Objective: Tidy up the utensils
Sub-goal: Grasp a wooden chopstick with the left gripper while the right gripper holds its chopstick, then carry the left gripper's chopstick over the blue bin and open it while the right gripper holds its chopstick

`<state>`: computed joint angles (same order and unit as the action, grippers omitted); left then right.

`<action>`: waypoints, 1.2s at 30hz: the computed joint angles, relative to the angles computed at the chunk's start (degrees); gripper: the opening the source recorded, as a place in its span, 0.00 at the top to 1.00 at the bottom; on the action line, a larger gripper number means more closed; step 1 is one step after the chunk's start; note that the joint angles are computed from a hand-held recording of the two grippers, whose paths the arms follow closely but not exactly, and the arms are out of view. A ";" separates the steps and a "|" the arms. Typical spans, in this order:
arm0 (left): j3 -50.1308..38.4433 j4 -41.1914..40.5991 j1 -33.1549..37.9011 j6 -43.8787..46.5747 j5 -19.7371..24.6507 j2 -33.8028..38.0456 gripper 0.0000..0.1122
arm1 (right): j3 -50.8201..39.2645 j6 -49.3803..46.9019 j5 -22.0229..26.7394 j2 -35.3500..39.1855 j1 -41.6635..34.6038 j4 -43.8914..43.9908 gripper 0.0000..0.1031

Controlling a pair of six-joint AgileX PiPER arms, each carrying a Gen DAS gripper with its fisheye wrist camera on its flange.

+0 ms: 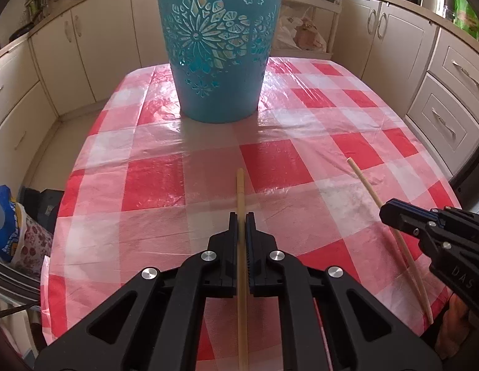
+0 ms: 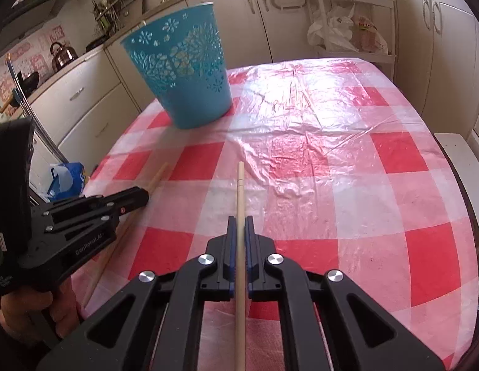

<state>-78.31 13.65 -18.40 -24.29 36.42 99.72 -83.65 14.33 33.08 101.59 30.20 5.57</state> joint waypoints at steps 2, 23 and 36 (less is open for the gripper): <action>1.32 3.36 -0.57 -3.18 -1.39 -1.23 0.96 | 1.28 0.37 -3.40 -0.90 -0.19 0.55 0.94; -2.47 2.37 4.84 -2.57 -15.74 -10.42 0.96 | -4.96 -4.93 -0.15 5.02 -4.11 11.19 0.94; -33.16 -3.14 8.49 2.45 -14.76 1.48 0.96 | -4.11 -6.09 -0.48 4.70 -4.88 13.70 0.94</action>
<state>-111.48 10.51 -9.90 -21.85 21.66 101.20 -87.77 8.23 32.60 106.29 25.32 19.27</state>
